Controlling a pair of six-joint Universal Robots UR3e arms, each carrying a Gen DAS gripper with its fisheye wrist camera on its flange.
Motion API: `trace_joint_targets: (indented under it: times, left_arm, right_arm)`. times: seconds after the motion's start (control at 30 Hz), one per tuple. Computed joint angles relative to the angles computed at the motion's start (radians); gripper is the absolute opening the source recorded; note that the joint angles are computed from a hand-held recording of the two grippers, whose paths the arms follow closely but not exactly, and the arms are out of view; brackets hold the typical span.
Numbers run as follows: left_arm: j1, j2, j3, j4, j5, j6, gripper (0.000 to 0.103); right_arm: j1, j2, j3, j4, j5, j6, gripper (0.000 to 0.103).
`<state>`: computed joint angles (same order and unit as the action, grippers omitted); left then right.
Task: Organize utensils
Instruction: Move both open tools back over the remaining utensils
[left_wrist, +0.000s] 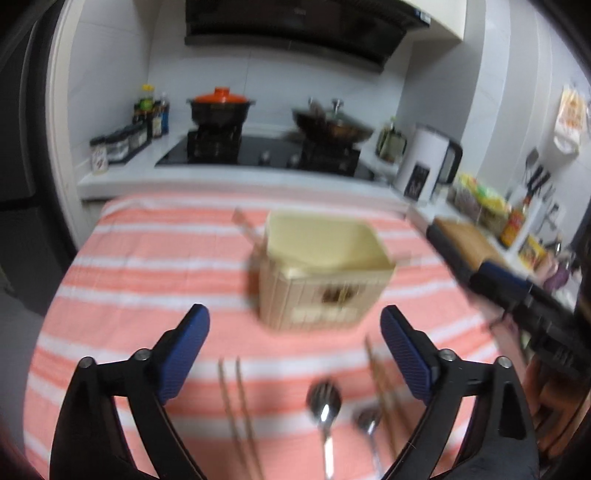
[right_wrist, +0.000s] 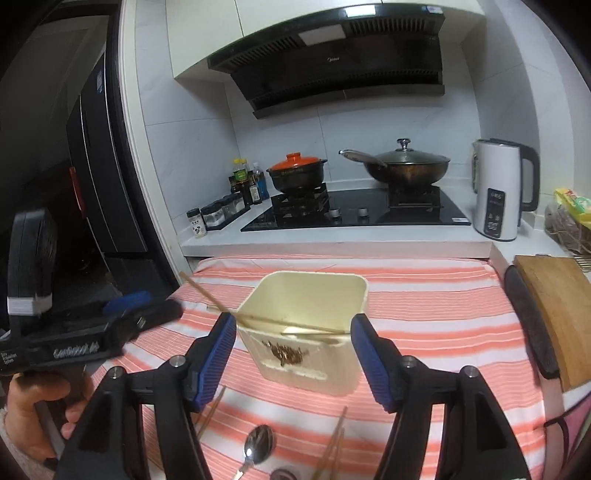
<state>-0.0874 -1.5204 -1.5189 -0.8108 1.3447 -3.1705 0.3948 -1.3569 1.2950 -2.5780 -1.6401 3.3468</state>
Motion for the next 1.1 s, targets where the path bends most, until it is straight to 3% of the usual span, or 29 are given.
trace_joint_targets:
  times: [0.23, 0.37, 0.53, 1.1]
  left_arm:
    - [0.073, 0.411, -0.567, -0.05, 0.042, 0.069, 0.096]
    - [0.07, 0.552, -0.731, -0.032, 0.116, 0.031, 0.096]
    - [0.0, 0.577, -0.792, 0.044, 0.227, -0.009, 0.096]
    - [-0.16, 0.557, -0.81, 0.168, 0.423, -0.099, 0.097]
  right_arm:
    - [0.079, -0.258, 0.484, -0.042, -0.153, -0.009, 0.069]
    - [0.142, -0.377, 0.724, -0.021, -0.288, 0.023, 0.069]
    - [0.195, -0.476, 0.868, 0.043, -0.383, 0.098, 0.069]
    - [0.276, -0.448, 0.891, 0.056, -0.397, 0.164, 0.069]
